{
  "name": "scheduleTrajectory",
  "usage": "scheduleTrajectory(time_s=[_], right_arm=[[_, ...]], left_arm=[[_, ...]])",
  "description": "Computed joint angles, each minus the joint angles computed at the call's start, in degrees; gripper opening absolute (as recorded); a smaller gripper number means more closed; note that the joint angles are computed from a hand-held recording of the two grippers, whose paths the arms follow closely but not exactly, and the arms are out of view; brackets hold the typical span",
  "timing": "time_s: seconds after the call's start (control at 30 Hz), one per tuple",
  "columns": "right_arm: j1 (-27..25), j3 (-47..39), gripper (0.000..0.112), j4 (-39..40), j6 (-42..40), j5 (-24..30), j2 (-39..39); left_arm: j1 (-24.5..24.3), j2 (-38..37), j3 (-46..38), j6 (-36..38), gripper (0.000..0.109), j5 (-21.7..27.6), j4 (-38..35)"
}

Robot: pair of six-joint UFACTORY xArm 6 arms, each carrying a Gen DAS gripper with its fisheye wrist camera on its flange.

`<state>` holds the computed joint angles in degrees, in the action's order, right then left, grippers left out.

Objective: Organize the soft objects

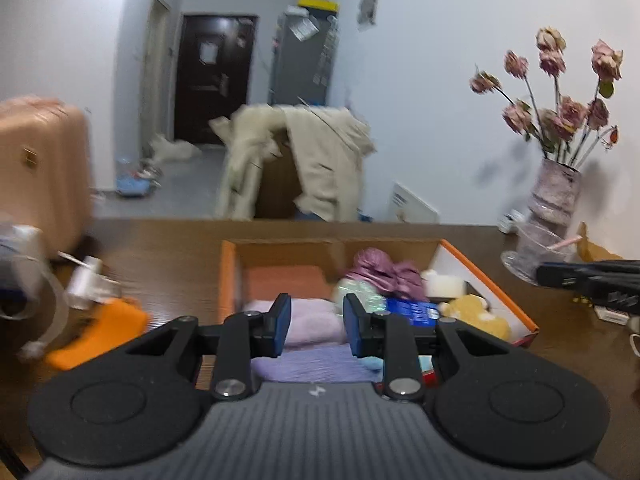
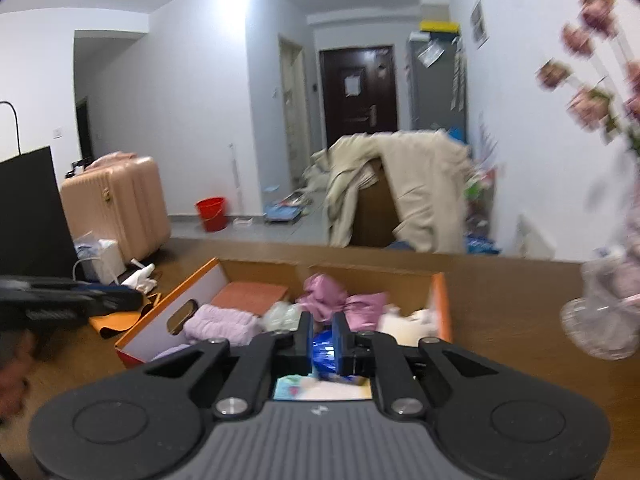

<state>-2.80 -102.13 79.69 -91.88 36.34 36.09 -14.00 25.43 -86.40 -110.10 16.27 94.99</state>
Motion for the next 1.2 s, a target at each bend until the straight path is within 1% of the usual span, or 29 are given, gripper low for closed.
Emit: scheduleTrajectory(time_s=[0.07,0.1,0.13,0.2,0.23,0.3,0.37,0.43,0.47,0.5,0.53,0.57,0.6,0.63,0.67,0.7,0.73,0.77,0.83,0.9,0.93,0.97,1.03,1.1,1.13,1.2], right_arm=[[-1.0,4.37,0.016,1.73,-2.81,-1.62,-3.7],[-1.47,6.21,0.021,2.71,-4.24,-2.05,-5.22],[-2.09,8.52,0.024,4.1,-5.63,-2.1,-7.09],[-3.28,12.09,0.029,6.53,-7.4,-1.09,-10.05],[-3.74,13.84,0.035,8.05,-8.53,-0.61,-11.45],[-4.49,17.03,0.043,10.49,-10.89,0.01,-13.96],[-5.56,20.25,0.044,12.09,-13.12,1.19,-16.59],[-6.21,23.23,0.047,14.1,-15.3,2.13,-19.06],[-6.75,24.83,0.048,15.38,-16.64,3.0,-20.27],[-7.15,26.43,0.053,16.66,-18.15,3.75,-21.46],[-7.89,29.07,0.058,18.92,-20.95,4.84,-23.3],[-8.41,31.44,0.061,21.53,-24.24,5.87,-24.81],[-8.97,33.96,0.071,24.36,-28.09,7.06,-26.25],[-9.78,37.01,0.083,27.72,-32.35,8.53,-27.88],[-10.7,40.66,0.088,32.3,-37.28,10.61,-29.69],[-11.85,45.05,0.096,37.8,-43.02,13.71,-31.51],[-12.39,47.92,0.102,40.9,-46.35,15.49,-32.59],[-13.03,51.08,0.103,43.07,-48.94,17.35,-33.83],[-14.32,55.94,0.103,43.18,-50.57,20.04,-35.43],[-15.74,60.0,0.103,41.77,-52.26,21.63,-36.7],[-16.33,62.6,0.103,42.72,-54.21,22.16,-37.48],[-16.72,64.82,0.103,44.12,-55.95,22.59,-38.13],[-18.11,70.03,0.103,46.12,-58.73,24.25,-39.59],[-19.34,72.97,0.103,43.84,-58.95,24.46,-40.04],[-19.81,73.97,0.103,41.5,-58.19,24.16,-40.2],[-19.09,74.77,0.103,39.03,-57.53,21.26,-40.34]], left_arm=[[-1.1,-4.94,5.46,-2.8,0.033,2.85,2.68],[-1.57,-6.77,7.44,-3.74,0.036,3.7,3.51],[-2.24,-8.8,9.64,-4.73,0.036,4.8,4.26],[-3.53,-11.93,12.95,-5.85,0.038,6.45,4.75],[-4.21,-13.32,14.45,-6.13,0.038,7.26,4.89],[-6.01,-15.89,17.21,-5.74,0.039,10.04,4.78],[-7.74,-18.13,19.54,-6.72,0.043,12.66,5.7],[-9.59,-20.33,22.04,-8.91,0.05,15.59,6.98],[-10.56,-21.39,23.42,-10.29,0.057,16.98,7.9],[-11.52,-22.3,24.72,-11.85,0.064,18.16,9.12],[-12.47,-23.04,25.89,-13.03,0.067,19.37,9.76],[-13.65,-23.92,27.36,-14.17,0.072,20.97,10.31],[-15.07,-24.62,28.92,-15.59,0.08,23.12,11.34],[-16.88,-25.18,30.51,-17.32,0.084,26.22,12.25],[-18.97,-25.8,32.31,-19.3,0.096,30.03,12.92],[-21.5,-26.05,34.22,-21.87,0.103,34.74,13.7],[-23.95,-26.13,36.11,-24.37,0.103,38.99,14.66],[-26.14,-26.05,37.51,-25.39,0.103,42.03,14.25],[-29.86,-25.83,39.8,-26.53,0.103,46.05,12.99],[-34.69,-24.62,42.17,-30.02,0.103,52.05,10.06],[-36.84,-24.04,43.37,-31.77,0.103,54.03,8.87],[-39.3,-23.33,44.22,-32.55,0.103,55.64,6.02],[-42.96,-22.55,46.11,-33.34,0.103,56.82,2.66],[-45.68,-21.4,47.34,-32.39,0.103,56.52,0.19],[-46.36,-20.68,47.37,-31.24,0.103,56.07,-0.58],[-47.22,-20.02,47.69,-30.19,0.103,55.62,-0.93]])
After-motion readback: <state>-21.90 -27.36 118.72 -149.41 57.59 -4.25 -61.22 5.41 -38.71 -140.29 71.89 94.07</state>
